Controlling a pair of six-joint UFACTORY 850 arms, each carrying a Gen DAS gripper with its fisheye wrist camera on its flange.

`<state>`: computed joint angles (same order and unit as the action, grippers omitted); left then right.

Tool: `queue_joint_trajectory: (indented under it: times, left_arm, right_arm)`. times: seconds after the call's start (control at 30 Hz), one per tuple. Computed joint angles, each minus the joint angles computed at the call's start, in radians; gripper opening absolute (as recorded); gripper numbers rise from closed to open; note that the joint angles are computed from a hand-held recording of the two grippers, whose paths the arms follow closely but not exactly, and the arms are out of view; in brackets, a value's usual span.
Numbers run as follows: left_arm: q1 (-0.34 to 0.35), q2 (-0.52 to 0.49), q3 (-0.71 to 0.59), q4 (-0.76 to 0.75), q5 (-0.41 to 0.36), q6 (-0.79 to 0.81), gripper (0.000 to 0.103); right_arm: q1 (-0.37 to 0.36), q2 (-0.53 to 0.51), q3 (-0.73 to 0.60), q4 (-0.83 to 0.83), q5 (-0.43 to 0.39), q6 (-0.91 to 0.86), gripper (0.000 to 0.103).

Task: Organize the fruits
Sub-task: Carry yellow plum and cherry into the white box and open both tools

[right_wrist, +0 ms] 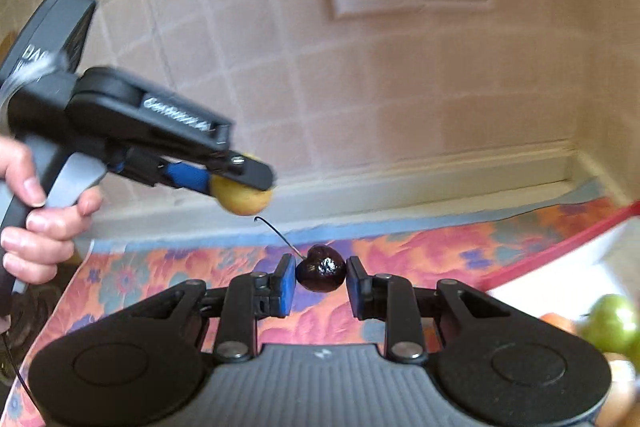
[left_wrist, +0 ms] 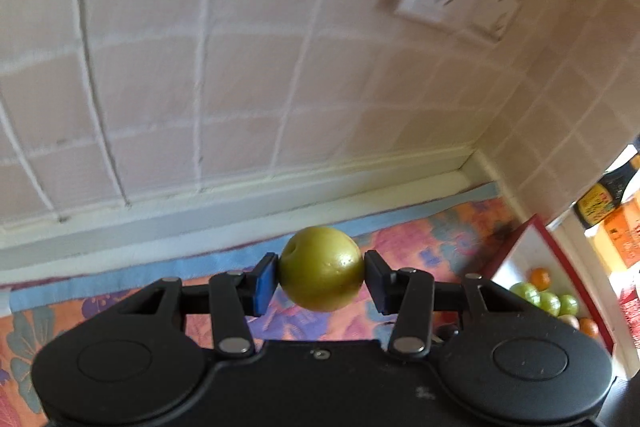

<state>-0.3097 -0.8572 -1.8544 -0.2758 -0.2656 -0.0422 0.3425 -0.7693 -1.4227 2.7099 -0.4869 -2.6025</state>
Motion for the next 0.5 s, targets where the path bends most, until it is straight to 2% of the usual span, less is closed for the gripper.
queue_joint_trajectory:
  times: [0.2, 0.33, 0.5]
  left_arm:
    - [-0.04, 0.037, 0.012, -0.13, 0.048, 0.132, 0.055]
    - [-0.071, 0.02, -0.032, -0.258, 0.039, 0.261, 0.055]
    - [-0.116, -0.043, -0.138, -0.285, -0.005, 0.304, 0.055]
  right_arm:
    - [-0.046, 0.129, 0.18, 0.188, -0.087, -0.105, 0.029]
    - [-0.079, 0.202, 0.289, 0.304, -0.136, -0.158, 0.029]
    - [-0.127, 0.264, 0.391, 0.41, -0.181, -0.194, 0.029]
